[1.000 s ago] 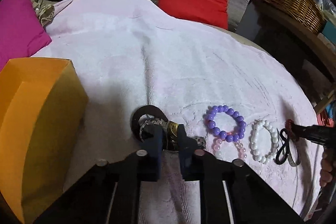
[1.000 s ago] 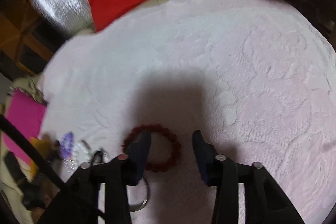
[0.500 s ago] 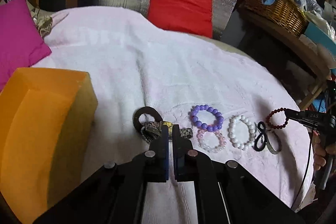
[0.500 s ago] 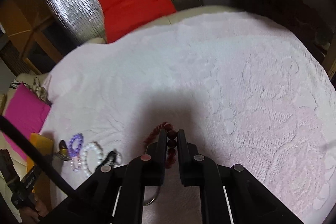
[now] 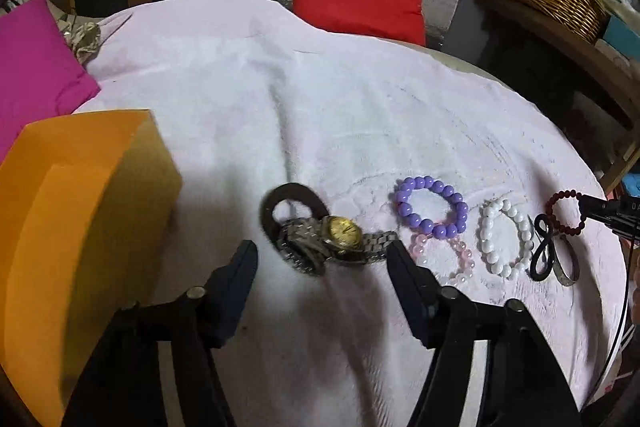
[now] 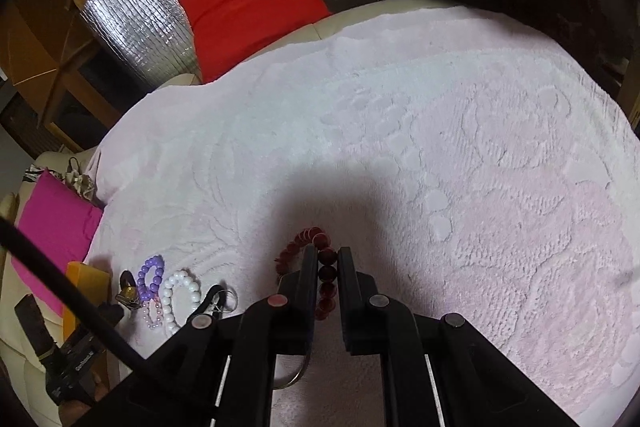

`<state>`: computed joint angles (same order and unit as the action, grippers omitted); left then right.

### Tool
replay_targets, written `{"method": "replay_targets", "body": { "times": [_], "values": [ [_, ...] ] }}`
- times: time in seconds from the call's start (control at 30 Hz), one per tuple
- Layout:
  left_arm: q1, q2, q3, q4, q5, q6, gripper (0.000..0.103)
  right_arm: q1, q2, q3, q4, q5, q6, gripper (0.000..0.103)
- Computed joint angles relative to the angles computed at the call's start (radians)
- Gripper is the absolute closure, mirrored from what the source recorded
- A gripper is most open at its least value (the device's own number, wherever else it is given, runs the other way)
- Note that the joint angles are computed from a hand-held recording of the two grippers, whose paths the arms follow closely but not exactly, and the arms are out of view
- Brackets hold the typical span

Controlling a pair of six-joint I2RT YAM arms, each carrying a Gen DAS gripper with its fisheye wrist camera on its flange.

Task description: Organize jewelry

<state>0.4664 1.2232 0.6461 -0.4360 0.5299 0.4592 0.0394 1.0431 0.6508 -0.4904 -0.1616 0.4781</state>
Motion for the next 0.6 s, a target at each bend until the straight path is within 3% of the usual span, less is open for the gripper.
{"method": "replay_targets", "body": {
  "times": [0.07,0.13,0.2,0.4,0.47,0.6],
  "values": [
    [-0.01,0.023,0.01,0.006,0.009,-0.003,0.051,0.002,0.007,-0.001,0.002,0.0,-0.002,0.093],
    [-0.019,0.051,0.012,0.007,0.023,-0.003,0.068,0.0,0.012,0.0,0.001,-0.005,-0.005,0.093],
    [-0.032,0.075,0.03,-0.026,0.037,0.017,0.07,-0.001,0.012,-0.002,0.0,0.0,-0.005,0.093],
    [0.047,0.085,0.115,-0.279,0.215,0.228,0.07,-0.047,-0.005,-0.007,-0.008,-0.033,-0.016,0.093],
    [0.072,0.057,0.118,-0.301,0.222,0.253,0.07,-0.046,-0.007,-0.007,-0.011,-0.032,-0.013,0.093],
    [0.07,-0.029,0.088,-0.239,0.145,0.179,0.047,-0.033,0.0,-0.007,-0.007,-0.035,-0.004,0.093]
  ]
}}
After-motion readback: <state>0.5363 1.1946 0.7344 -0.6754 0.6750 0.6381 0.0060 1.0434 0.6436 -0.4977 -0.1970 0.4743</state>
